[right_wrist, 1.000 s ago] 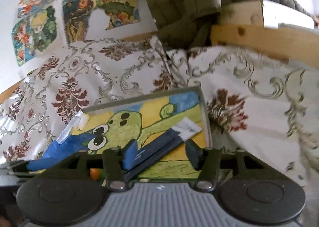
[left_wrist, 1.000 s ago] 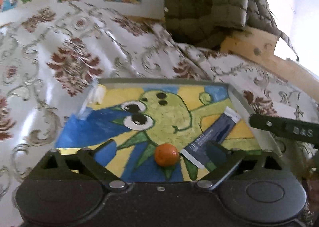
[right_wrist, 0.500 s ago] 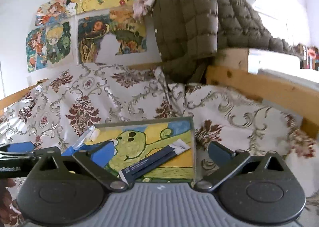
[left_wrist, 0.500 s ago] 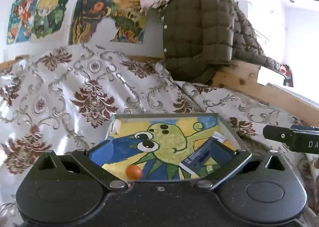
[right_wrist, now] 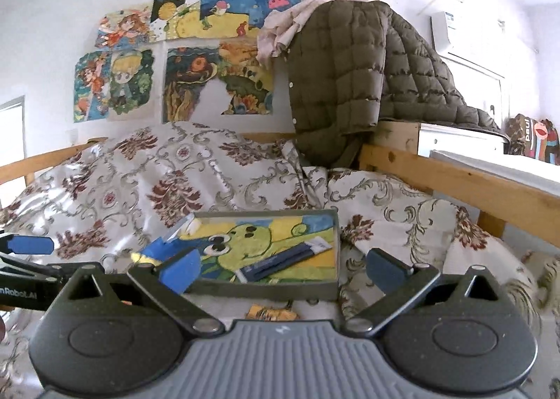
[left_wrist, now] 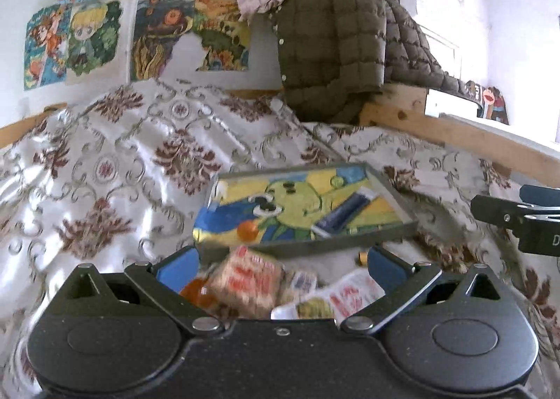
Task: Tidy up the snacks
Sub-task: 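Move both tools back over the remaining snacks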
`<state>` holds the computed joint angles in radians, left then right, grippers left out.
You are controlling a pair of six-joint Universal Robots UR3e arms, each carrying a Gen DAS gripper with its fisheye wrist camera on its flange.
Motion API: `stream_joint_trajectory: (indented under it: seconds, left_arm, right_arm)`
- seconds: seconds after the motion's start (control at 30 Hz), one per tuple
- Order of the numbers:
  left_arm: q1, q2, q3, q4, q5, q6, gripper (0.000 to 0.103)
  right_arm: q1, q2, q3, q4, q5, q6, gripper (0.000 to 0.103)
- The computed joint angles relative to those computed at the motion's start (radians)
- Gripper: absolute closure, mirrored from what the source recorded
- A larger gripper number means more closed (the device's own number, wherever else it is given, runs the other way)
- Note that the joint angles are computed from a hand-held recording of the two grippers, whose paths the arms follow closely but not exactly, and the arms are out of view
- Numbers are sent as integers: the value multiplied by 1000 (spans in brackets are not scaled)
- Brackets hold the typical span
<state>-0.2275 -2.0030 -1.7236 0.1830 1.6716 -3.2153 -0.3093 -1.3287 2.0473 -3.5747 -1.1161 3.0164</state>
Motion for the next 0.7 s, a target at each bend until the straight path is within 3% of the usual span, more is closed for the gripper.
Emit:
stream_joint_trajectory:
  seconds: [0.27,0.37,0.53,0.7]
  left_arm:
    - [-38,83,-181,15,51,-25,1]
    - [-39,95,-211,-7,30,-10,1]
    - [-47,93,-244,-9,33,38,1]
    - [-38,93,-265,-35,43,33,1]
  right_arm:
    - [-35,-146,225,-21,16,1,0]
    - [-69,-194,301,-1,47,-5,0]
    - [-137,-271,392,103,95,-59,0]
    - [-120,-251,334,264,66,-61,0]
